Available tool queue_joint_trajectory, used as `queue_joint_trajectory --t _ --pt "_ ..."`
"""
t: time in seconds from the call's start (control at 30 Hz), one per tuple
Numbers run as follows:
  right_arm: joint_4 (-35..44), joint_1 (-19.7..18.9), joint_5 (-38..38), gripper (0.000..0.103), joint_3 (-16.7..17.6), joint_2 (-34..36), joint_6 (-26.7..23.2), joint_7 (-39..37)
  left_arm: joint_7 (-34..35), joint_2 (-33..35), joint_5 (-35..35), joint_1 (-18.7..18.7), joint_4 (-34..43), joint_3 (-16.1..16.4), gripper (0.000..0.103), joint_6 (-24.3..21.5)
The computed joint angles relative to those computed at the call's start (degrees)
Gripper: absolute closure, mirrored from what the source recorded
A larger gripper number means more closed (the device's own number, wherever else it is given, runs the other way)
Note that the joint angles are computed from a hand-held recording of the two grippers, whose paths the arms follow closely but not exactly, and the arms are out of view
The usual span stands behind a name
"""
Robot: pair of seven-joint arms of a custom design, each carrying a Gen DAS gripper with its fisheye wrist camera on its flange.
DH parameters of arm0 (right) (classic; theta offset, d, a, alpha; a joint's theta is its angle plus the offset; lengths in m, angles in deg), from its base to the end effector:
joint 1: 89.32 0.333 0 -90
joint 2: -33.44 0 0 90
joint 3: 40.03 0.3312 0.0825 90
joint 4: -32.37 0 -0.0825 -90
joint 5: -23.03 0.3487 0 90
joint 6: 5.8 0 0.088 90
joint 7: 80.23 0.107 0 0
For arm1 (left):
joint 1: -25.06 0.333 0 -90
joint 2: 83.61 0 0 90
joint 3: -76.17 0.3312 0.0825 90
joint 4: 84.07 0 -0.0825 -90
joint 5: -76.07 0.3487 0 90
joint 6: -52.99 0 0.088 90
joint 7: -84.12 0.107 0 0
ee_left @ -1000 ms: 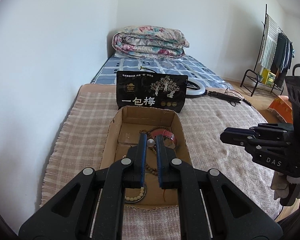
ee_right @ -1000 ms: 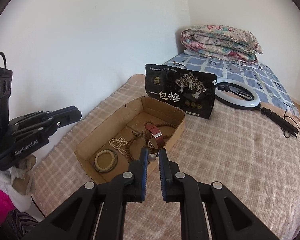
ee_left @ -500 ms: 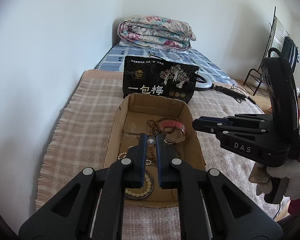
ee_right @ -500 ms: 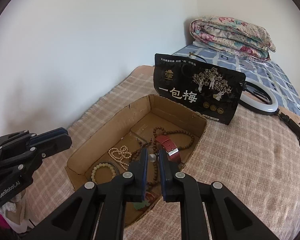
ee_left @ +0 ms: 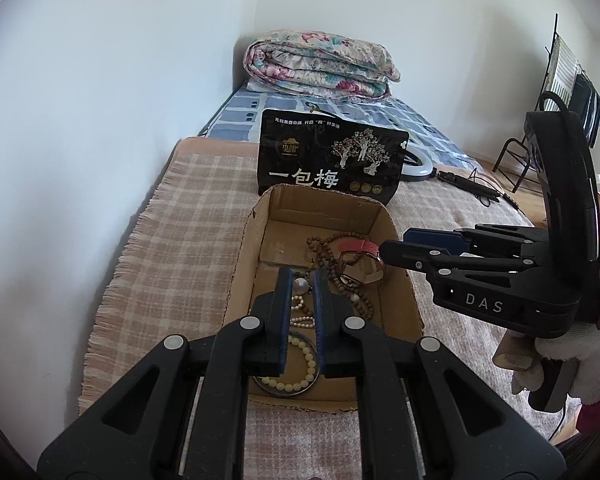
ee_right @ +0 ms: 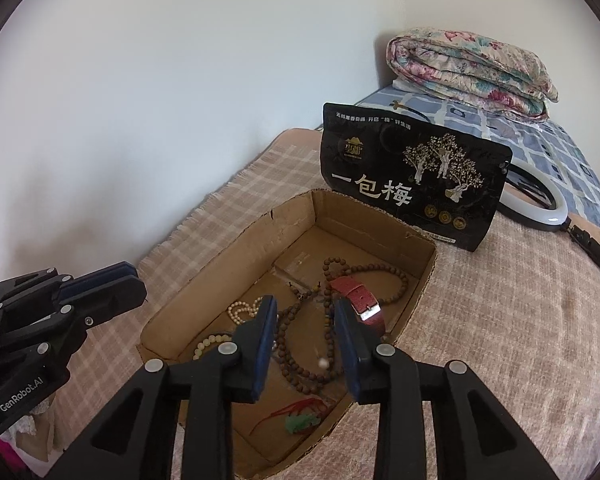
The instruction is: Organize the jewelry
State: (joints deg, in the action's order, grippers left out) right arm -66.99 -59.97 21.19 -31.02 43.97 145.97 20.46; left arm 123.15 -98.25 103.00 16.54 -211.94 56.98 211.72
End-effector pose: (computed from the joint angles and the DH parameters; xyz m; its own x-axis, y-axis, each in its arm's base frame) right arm 0.5020 0.3872 0.5829 0.5089 -0.8520 -0.1226 -0.6844 -0.3141 -0.6580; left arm 0.4164 -0.2592 0.5869 -0.0527 -0.9888 0.1397 -0.6698 -0.0688 -0.7394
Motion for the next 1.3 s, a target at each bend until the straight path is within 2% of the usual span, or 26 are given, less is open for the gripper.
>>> queue_joint_trajectory --t 0.03,0.1,0.13,0.23,0.33,0.37,0.5,0.87,1.0,1.23,1.3 --pt "0.0 0.1 -0.4 0.068 -0.2 -0.1 -0.1 0.5 0.0 0.0 0.0 0.0 0.0 0.0 0.091 -0.1" --pt "-0.4 0.6 -2.6 0.051 -0.8 -0.5 0.3 2.3 -1.0 -0.3 0.9 0.4 0.0 -0.5 0.072 0.0" --pt "-0.6 0.7 -3.6 0.047 -1.0 -0.8 0.6 3.1 -1.5 -0.4 1.5 0.7 0.1 -0.7 0.066 -0.1" --pt "-1.0 0.6 -5.4 0.037 -1.2 -1.4 0.6 4.4 -2.4 -0.7 2.4 0.9 0.3 -1.0 0.063 -0.5" --pt "-1.7 0.6 -8.0 0.026 -1.6 -2.2 1.0 6.6 -4.0 -0.8 3.8 1.3 0.6 -1.6 0.047 -1.0" --pt "-2.0 0.5 -8.6 0.024 -1.6 -2.5 1.2 7.0 -4.7 -0.8 4.5 1.5 0.9 -1.9 0.045 -1.3" --pt "-2.5 0.3 -11.0 0.018 -1.6 -3.6 0.9 8.7 -5.9 -1.1 6.0 1.3 1.4 -2.2 0.044 -2.4" --pt "-6.1 -0.8 -15.0 0.014 -0.6 -8.3 0.9 11.0 -10.1 -2.9 8.5 1.1 2.0 -3.4 0.043 -4.6" --pt "-7.9 -1.3 -16.8 0.013 0.0 -10.5 0.9 11.6 -12.3 -3.9 9.8 1.1 2.3 -4.4 0.037 -5.5" --pt "-12.9 -3.1 -16.9 0.009 0.9 -16.0 2.8 12.2 -14.7 -5.1 11.9 0.4 3.3 -6.3 0.037 -8.9" --pt "-14.6 -3.8 -17.0 0.004 1.2 -17.8 3.6 12.4 -15.2 -5.2 12.2 0.0 3.6 -6.6 0.035 -9.8"
